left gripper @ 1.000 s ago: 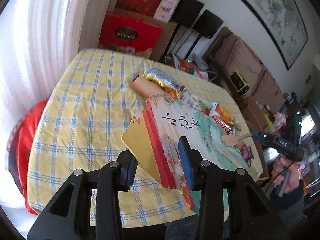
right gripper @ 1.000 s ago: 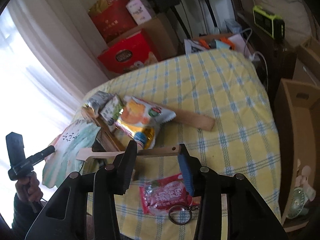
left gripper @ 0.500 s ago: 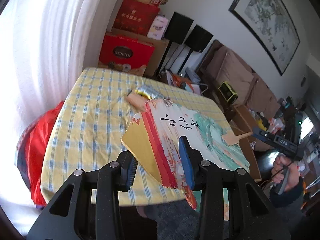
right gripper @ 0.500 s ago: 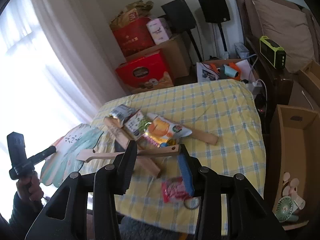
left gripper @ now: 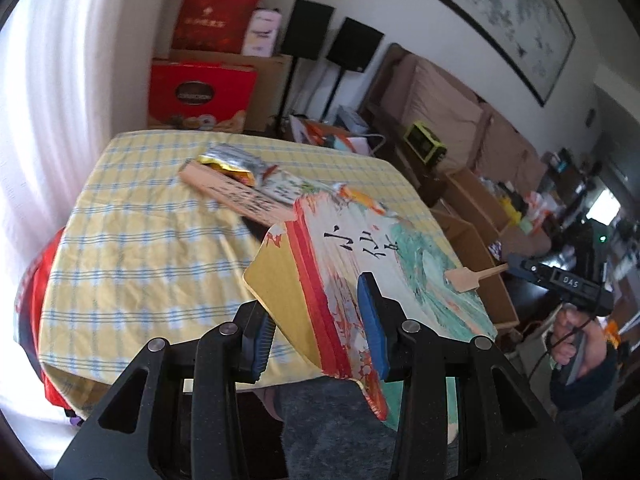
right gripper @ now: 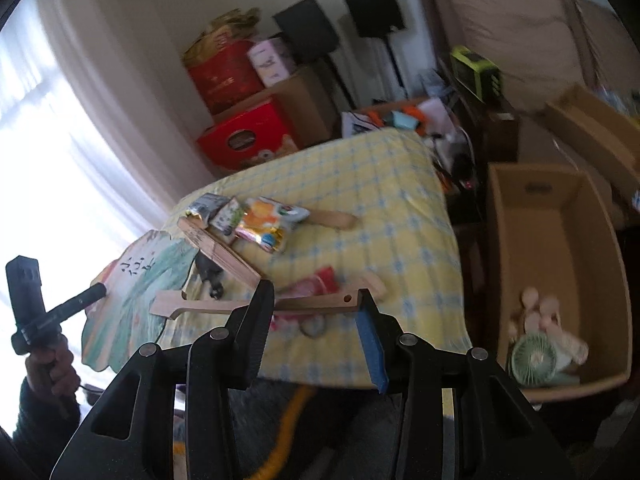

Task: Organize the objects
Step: 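Lift the painted paper fan with the left gripper while the right holds the wooden spatula, then carry the painted paper fan left while the right carries the wooden spatula toward the cardboard box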

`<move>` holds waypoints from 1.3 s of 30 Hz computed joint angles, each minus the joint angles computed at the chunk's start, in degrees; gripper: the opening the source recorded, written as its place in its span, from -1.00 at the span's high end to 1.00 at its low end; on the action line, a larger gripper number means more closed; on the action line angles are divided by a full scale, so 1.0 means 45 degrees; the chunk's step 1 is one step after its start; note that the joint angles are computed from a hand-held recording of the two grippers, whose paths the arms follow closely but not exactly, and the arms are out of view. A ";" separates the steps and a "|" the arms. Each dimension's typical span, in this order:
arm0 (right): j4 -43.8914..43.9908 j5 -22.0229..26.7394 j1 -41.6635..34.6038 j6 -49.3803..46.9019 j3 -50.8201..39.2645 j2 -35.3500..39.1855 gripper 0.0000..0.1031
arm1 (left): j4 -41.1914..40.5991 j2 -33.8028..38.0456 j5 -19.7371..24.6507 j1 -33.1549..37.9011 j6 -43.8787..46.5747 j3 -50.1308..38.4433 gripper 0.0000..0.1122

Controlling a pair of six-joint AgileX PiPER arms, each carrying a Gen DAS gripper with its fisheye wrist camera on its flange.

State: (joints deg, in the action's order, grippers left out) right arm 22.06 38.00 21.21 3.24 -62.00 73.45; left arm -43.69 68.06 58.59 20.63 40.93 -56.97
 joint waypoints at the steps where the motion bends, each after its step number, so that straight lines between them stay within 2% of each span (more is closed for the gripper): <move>1: 0.0515 0.0011 -0.0379 -0.0488 0.0358 -0.0252 0.18 | 0.0164 -0.0109 -0.0134 -0.0283 -0.0197 0.0054 0.33; 11: 0.3247 0.0637 -0.3252 -0.3478 0.2337 -0.1852 0.19 | 0.2720 -0.0325 -0.1730 -0.4123 -0.3653 -0.0310 0.33; 15: 0.3554 0.0510 -0.3833 -0.3846 0.2633 -0.2070 0.18 | 0.4139 -0.0249 -0.2418 -0.5523 -0.5343 -0.0524 0.32; 23: 0.5502 0.1327 -0.5577 -0.6327 0.2988 -0.2092 0.18 | 0.5570 -0.0179 -0.2768 -0.7026 -0.7413 -0.0873 0.32; 39: 0.6689 0.3242 -0.9376 -0.8021 0.2565 -0.2609 0.18 | 0.9167 0.1175 -0.3739 -1.0643 -1.1609 -0.2729 0.31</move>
State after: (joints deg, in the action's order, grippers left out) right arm 52.17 52.59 -20.98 -32.85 -50.46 61.71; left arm -2.44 73.34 41.77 -27.26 -11.31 -69.25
